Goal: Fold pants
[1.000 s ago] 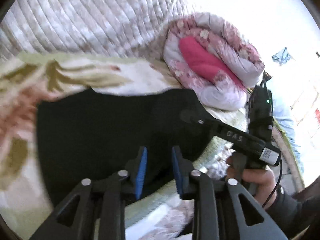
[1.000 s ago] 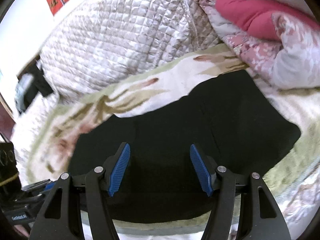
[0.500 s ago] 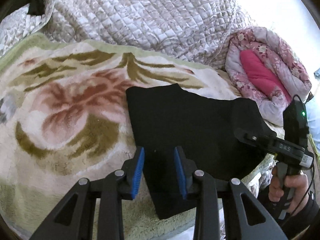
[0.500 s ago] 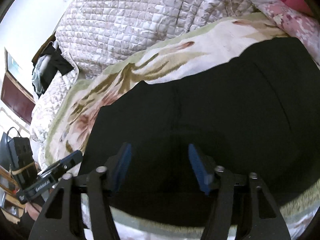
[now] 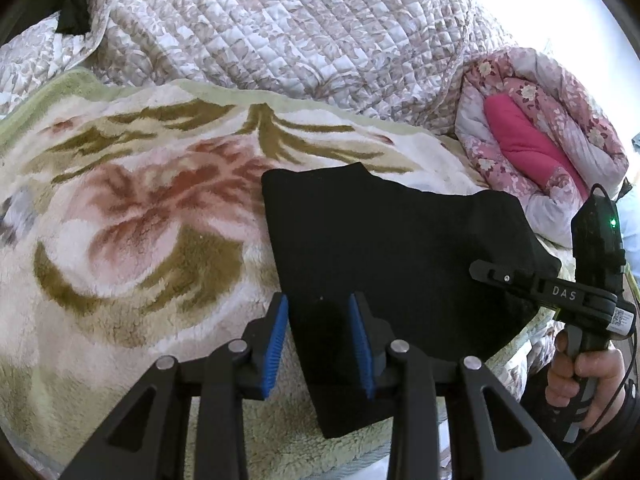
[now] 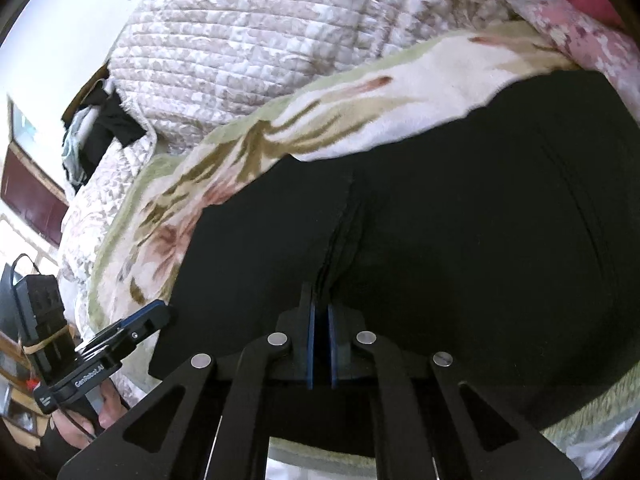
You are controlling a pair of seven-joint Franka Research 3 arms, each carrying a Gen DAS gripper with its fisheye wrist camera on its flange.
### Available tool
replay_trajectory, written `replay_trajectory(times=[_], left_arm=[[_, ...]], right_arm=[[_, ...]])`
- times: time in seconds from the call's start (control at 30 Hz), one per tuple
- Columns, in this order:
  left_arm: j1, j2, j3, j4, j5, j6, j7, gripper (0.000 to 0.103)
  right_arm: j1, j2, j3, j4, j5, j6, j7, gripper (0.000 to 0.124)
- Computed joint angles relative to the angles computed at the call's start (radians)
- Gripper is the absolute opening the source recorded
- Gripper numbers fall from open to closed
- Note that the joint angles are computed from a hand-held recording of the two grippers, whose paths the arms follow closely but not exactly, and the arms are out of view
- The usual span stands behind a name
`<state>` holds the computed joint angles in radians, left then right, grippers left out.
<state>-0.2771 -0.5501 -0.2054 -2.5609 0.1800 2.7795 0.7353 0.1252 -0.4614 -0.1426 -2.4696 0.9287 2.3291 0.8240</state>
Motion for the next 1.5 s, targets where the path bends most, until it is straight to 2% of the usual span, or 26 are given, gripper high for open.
replay_trajectory(times=[0.23,0.3,0.4,0.5,0.57,0.63,0.7,0.73,0.8,0.9,0.97,1.07,1.13,1.17,1.2,1.27,1.33,1.4,1.5], left_arm=[[-0.001,0.001,-0.001,0.002,0.002,-0.003,0.006,0.036],[0.001,0.0,-0.003,0.002,0.005,-0.003,0.005,0.036],[0.011,0.0,-0.011,0.007,0.014,-0.007,-0.006,0.037],[0.016,0.001,-0.015,0.012,0.022,-0.01,-0.015,0.039],[0.014,0.011,-0.014,0.021,0.025,-0.007,-0.015,0.04],[0.005,0.02,-0.01,0.027,0.022,0.0,-0.007,0.04],[-0.001,0.028,-0.011,0.031,0.025,0.004,0.003,0.041],[-0.005,0.031,-0.011,0.033,0.026,0.005,0.01,0.041],[-0.012,0.039,-0.01,0.036,0.024,-0.001,0.022,0.041],[-0.014,0.042,-0.014,0.038,0.018,-0.008,0.02,0.041],[-0.019,0.04,-0.012,0.04,0.013,-0.004,0.021,0.042],[-0.012,0.065,-0.021,0.073,0.023,-0.02,0.027,0.042],[0.001,0.103,-0.032,0.116,0.043,-0.046,0.034,0.041],[0.003,0.134,-0.032,0.142,0.051,-0.054,0.047,0.042],[0.011,0.161,-0.039,0.166,0.062,-0.073,0.048,0.042],[0.033,0.183,-0.062,0.186,0.103,-0.084,0.023,0.042],[0.029,0.174,-0.064,0.181,0.118,-0.083,0.015,0.042],[0.013,0.154,-0.056,0.162,0.105,-0.072,0.014,0.042],[0.027,0.119,-0.082,0.144,0.14,-0.086,-0.026,0.042]], right_arm=[[0.004,-0.002,-0.004,0.004,0.035,0.011,-0.02,0.007],[-0.007,-0.006,0.013,-0.002,0.011,0.043,0.006,0.009],[-0.03,-0.023,0.048,-0.025,-0.054,0.14,0.076,0.011],[0.01,-0.066,0.012,-0.049,-0.01,0.227,0.02,0.011],[0.047,-0.074,-0.023,-0.046,0.022,0.204,-0.033,0.011],[0.069,-0.056,-0.039,-0.028,0.019,0.123,-0.065,0.011],[0.053,-0.019,-0.01,-0.009,-0.038,0.074,-0.033,0.011],[0.033,-0.003,0.016,-0.007,-0.08,0.082,0.007,0.011],[0.031,-0.002,0.003,-0.005,-0.052,0.081,0.007,0.011],[0.001,-0.028,0.05,-0.038,-0.107,0.19,0.044,0.011],[0.035,-0.036,0.004,-0.037,-0.059,0.169,0.009,0.011],[0.07,-0.047,0.002,-0.038,-0.026,0.206,-0.069,0.011],[0.086,-0.009,0.019,-0.006,-0.029,0.227,-0.089,0.017],[0.08,0.014,0.037,0.006,-0.052,0.243,-0.073,0.017],[0.051,0.055,0.074,0.026,-0.119,0.263,0.001,0.017],[0.036,0.084,0.081,0.04,-0.169,0.261,0.075,0.017],[0.049,0.067,0.061,0.031,-0.149,0.264,0.062,0.017],[0.062,0.018,0.056,-0.012,-0.145,0.315,0.011,0.02],[0.072,-0.047,0.051,-0.071,-0.165,0.338,-0.012,0.026]])
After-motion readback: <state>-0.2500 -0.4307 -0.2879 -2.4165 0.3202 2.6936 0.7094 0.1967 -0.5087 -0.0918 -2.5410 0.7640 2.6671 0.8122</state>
